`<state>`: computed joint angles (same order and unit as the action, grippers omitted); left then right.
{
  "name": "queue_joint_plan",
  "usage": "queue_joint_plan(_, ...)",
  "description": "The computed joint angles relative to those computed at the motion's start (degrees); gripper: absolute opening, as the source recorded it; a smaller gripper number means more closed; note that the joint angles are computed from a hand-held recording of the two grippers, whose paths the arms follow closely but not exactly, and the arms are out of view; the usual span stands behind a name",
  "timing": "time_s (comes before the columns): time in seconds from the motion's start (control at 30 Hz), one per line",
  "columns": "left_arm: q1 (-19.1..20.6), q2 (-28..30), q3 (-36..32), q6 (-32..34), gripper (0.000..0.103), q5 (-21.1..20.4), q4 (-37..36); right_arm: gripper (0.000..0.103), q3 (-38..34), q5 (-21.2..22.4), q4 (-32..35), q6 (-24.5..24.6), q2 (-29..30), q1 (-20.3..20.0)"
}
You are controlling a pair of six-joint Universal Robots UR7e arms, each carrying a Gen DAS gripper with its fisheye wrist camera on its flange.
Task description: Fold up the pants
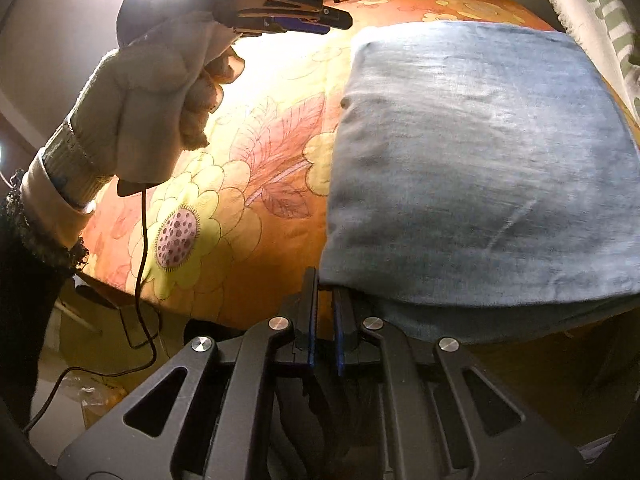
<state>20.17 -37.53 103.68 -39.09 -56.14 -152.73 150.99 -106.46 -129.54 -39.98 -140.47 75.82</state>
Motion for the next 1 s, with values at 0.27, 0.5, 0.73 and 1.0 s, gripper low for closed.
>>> queue_joint_plan(0.27,-0.38,2.70,-2.32,-0.59,0.021,1.57,4.19,0.003,-4.59,-0.22,7.96,-4.30,-3.33,3.29)
queue_joint_plan(0.5,-0.81,5.29,-4.40,0.19,0.021,4.49,6.13,0.002,-4.59,-2.93,8.69,-4.80,-1.82,5.05)
queue_joint_plan(0.73,0.28,5.11,-4.10,-1.07,0.020,3.22,3.26,0.001,-7.78,3.07,12.91,-6.44,-3.64,-0.88)
queue_joint_plan(1.0,-0.95,2.17,-1.40,-3.24,0.020,3.52,3.91,0.002,-7.67,1.47,18.83,-10.03,-5.96,-3.17)
